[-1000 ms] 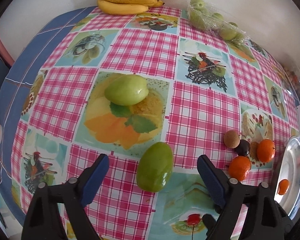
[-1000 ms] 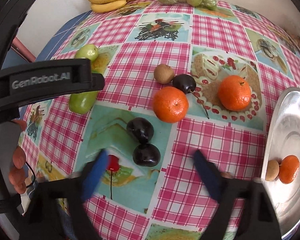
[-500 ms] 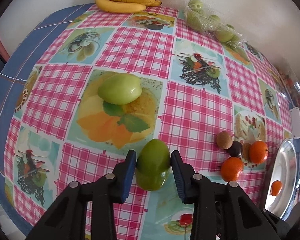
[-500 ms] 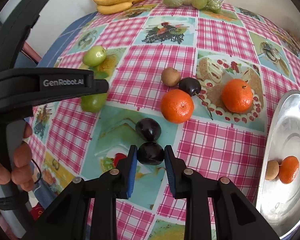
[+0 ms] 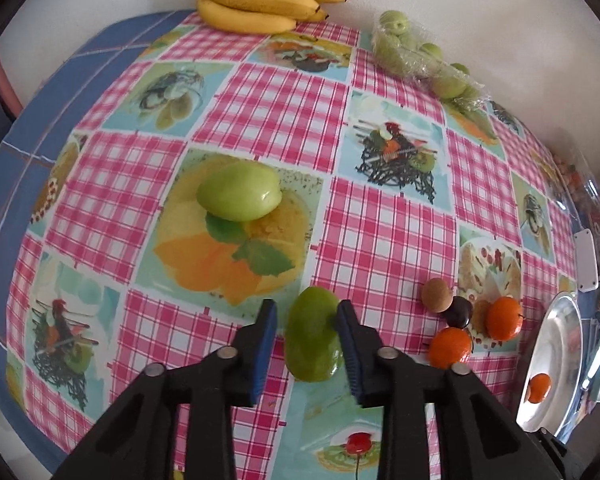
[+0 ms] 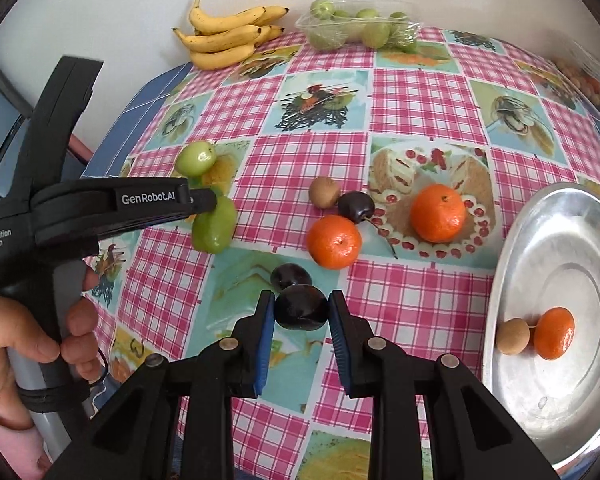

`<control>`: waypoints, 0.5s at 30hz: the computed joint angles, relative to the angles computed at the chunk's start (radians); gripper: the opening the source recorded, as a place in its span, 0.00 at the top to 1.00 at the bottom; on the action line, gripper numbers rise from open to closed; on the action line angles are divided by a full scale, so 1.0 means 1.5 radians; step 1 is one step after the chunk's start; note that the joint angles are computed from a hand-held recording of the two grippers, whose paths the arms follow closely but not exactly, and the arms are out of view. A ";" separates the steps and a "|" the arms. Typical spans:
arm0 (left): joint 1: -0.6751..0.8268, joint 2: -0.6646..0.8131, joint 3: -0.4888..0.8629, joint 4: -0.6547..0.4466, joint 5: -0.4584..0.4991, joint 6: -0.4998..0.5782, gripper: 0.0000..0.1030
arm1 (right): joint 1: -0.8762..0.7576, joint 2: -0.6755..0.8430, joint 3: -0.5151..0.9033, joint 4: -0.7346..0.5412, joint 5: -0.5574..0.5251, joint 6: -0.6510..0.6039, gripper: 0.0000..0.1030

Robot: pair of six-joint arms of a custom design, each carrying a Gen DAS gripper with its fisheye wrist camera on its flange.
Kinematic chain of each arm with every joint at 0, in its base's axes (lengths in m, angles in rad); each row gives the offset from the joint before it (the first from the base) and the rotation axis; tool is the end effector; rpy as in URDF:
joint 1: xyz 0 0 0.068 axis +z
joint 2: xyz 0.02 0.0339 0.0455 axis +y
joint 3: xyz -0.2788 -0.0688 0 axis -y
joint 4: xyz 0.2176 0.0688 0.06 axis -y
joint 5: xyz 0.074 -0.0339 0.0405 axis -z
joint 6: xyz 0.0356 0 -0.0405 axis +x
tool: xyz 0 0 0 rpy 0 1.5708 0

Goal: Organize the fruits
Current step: 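Grasp a green mango with the left tool while the right tool grasps a dark plum, then carry mango and plum over the steel bowl and open both tools to release them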

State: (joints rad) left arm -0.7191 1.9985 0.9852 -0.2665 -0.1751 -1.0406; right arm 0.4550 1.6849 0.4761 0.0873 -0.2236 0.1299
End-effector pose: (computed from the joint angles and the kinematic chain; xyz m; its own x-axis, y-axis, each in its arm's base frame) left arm 0.2546 -0.2147 0.1098 -0.8916 -0.3485 -0.2891 -0.3128 0.9357 -0.1631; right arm 0.2050 0.1091 0.1103 -0.8690 -0.2845 -0.4048 -0.4059 0.8778 0.2543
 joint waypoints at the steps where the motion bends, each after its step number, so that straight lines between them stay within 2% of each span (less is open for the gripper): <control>1: -0.003 0.003 0.002 -0.003 -0.002 -0.001 0.56 | 0.000 0.005 0.004 -0.001 0.001 0.001 0.73; 3: -0.009 0.014 0.010 -0.005 -0.003 0.005 0.52 | 0.001 0.010 0.008 -0.005 0.004 -0.001 0.73; 7: -0.017 0.038 0.031 -0.005 0.014 0.019 0.52 | 0.002 0.014 0.008 -0.004 0.008 0.001 0.73; 8: -0.018 0.049 0.041 -0.011 0.021 0.023 0.53 | 0.001 0.013 0.008 -0.007 0.009 0.000 0.73; 10: -0.019 0.058 0.043 -0.006 0.032 0.023 0.61 | 0.003 0.014 0.006 -0.004 0.011 0.003 0.73; 15: -0.020 0.046 0.035 0.003 0.030 0.016 0.61 | 0.002 0.017 0.009 -0.007 0.013 0.007 0.73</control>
